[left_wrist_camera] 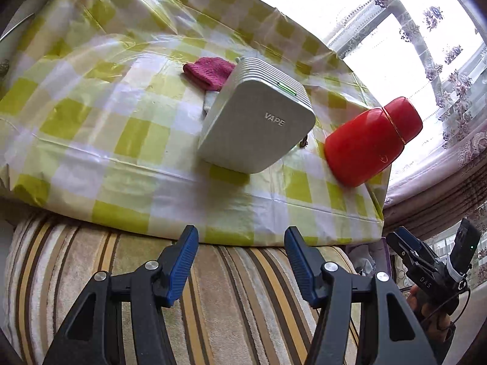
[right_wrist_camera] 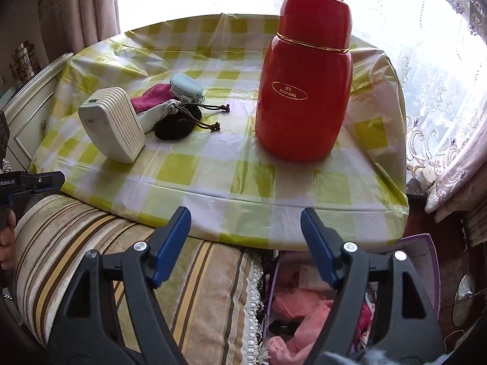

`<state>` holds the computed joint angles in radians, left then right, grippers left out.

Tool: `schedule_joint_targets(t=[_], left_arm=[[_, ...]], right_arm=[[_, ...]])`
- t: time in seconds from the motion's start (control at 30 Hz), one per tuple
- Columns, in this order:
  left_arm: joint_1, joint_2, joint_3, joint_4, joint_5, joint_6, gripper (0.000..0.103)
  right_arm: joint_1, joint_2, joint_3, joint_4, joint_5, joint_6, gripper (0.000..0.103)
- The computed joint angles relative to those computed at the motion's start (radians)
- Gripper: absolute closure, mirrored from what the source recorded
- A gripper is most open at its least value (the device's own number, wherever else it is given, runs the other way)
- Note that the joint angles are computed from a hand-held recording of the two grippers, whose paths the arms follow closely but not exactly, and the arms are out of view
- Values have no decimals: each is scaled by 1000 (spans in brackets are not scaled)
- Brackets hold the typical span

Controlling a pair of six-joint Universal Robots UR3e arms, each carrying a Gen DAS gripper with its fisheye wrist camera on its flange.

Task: Organize soft objects
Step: 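Move both open tools back over the table toward the magenta glove and mitten, then grasp the light-blue mitten with the right tool while the left tool grasps the magenta glove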

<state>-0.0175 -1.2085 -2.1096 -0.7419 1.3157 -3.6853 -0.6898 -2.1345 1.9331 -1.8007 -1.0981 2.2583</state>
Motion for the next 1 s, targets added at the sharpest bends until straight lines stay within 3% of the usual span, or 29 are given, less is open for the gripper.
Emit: schedule_joint_targets(t=[0.17, 0.37, 0.7, 1.0], left_arm=[[159, 77, -24, -67, -27, 81, 43], [307, 32, 35, -68, -49, 190, 43], [336, -288, 273, 49, -32, 295, 43], [290, -646, 608, 54, -53, 441, 35]], right_arm=[[165, 127, -32, -153, -49, 123, 26], [326, 315, -142, -283, -90, 234, 25], [497, 659, -472, -363, -117, 352, 21], [610, 1007, -928, -243, -116, 445, 13]])
